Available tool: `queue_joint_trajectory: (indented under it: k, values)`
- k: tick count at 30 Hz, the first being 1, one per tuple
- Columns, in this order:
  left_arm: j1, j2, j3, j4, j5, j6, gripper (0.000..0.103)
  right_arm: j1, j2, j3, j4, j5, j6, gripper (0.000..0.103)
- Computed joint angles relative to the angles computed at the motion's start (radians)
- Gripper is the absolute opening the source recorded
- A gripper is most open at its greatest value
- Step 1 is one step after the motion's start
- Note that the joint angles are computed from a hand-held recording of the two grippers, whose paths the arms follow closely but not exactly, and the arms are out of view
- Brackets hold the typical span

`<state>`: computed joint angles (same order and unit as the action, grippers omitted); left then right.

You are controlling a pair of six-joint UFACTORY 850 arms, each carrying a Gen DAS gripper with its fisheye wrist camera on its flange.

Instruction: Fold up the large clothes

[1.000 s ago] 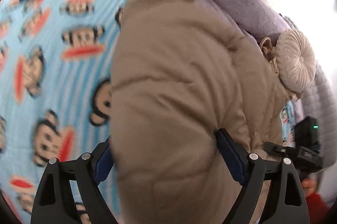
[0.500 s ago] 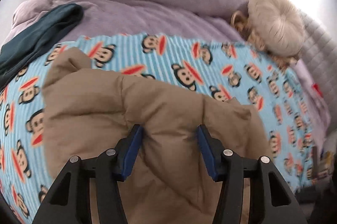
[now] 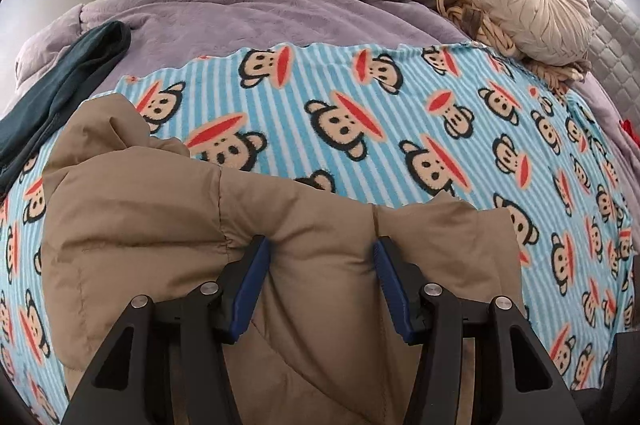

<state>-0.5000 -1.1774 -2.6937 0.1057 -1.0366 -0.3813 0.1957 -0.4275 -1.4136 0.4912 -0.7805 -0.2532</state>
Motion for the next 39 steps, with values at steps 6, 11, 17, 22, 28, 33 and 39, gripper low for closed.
queue_joint_trajectory:
  k: [6,11,17,22,28,33,39]
  values:
    - [-0.005,-0.002,-0.006,0.018,-0.014,0.0,0.056,0.007,-0.014,-0.011,-0.03,0.014,0.031,0.016]
    - [-0.003,0.072,0.086,0.005,-0.002,-0.012,0.056,0.016,-0.009,-0.017,-0.059,0.001,0.057,0.016]
    - [0.001,0.385,0.547,0.057,0.189,-0.111,0.056,0.015,-0.019,-0.02,-0.056,0.004,0.062,0.016]
    - [-0.007,0.641,0.915,0.197,0.278,-0.309,0.056,0.016,-0.016,-0.021,-0.053,-0.003,0.07,0.016]
    - [-0.027,0.787,1.166,0.229,0.281,-0.425,0.056,0.019,-0.012,-0.032,-0.064,-0.018,0.104,0.017]
    - [-0.036,0.781,1.217,0.284,0.301,-0.476,0.066,0.026,-0.018,-0.045,-0.097,-0.04,0.145,0.018]
    - [-0.015,0.777,1.205,0.225,0.284,-0.462,0.074,0.039,-0.04,-0.102,-0.16,-0.109,0.229,0.02]
